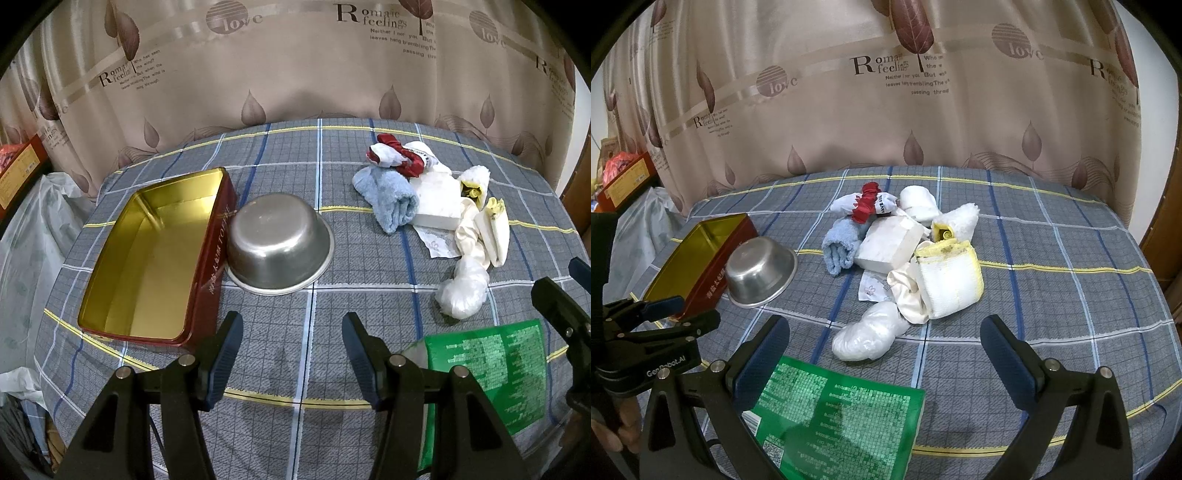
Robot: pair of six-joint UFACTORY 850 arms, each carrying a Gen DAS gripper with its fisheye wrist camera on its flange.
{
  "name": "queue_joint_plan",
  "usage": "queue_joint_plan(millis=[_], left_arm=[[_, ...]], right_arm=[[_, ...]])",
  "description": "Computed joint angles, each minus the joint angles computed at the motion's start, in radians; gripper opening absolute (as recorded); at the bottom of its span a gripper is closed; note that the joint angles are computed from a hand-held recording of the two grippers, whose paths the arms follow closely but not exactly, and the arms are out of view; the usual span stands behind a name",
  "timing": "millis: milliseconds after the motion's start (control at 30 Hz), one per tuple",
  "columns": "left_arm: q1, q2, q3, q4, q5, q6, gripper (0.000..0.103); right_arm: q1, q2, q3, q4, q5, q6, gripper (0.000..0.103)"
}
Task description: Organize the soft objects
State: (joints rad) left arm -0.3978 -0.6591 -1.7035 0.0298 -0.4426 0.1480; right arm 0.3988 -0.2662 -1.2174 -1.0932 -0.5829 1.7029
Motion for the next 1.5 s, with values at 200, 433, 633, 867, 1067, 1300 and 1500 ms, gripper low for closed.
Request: queue_joint_plan(millis=[200,433,633,867,1067,1300,1500], left_arm=[[0.000,-0.001,0.000,-0.001,0.000,0.002,0.057],[-0.001,-0.002,0.000,0.003,-0.002,0.000,0.057],[-0.002,-0.001,0.002,0.007,-0.001,-0.005,0.057],[-0.005,-0.007,-0.002,0.005,-0.004,0.000,0.057],[-0.004,-0.019,-0.018,-0.003,-0.016,0.013,0.057],[-0.003,-0.030,-0.030,-0.020,-0.024,0.039,0.057],[-0.002,-0.036,-0.032,-0.030,-0.025,0.063,0.057]], right_arm=[[-0.001,0.000,-0.001,0.004,0.000,-0.003,0.102],[-0.004,0.001,0.000,0.007,0.004,-0.006,0.102],[-0.002,-0.001,-0.002,0.007,0.002,-0.006,0.102],[0.001,-0.004,-0.004,0.008,0.000,-0.006,0.102],[0.001,-0.002,0.000,-0.005,0.000,0.005,0.102],[-0.001,-0.010,-0.012,-0.006,-0.004,-0.021,0.102],[-0.035,-0.003,-0.009,0.029,0.037,-0.078,0.102]])
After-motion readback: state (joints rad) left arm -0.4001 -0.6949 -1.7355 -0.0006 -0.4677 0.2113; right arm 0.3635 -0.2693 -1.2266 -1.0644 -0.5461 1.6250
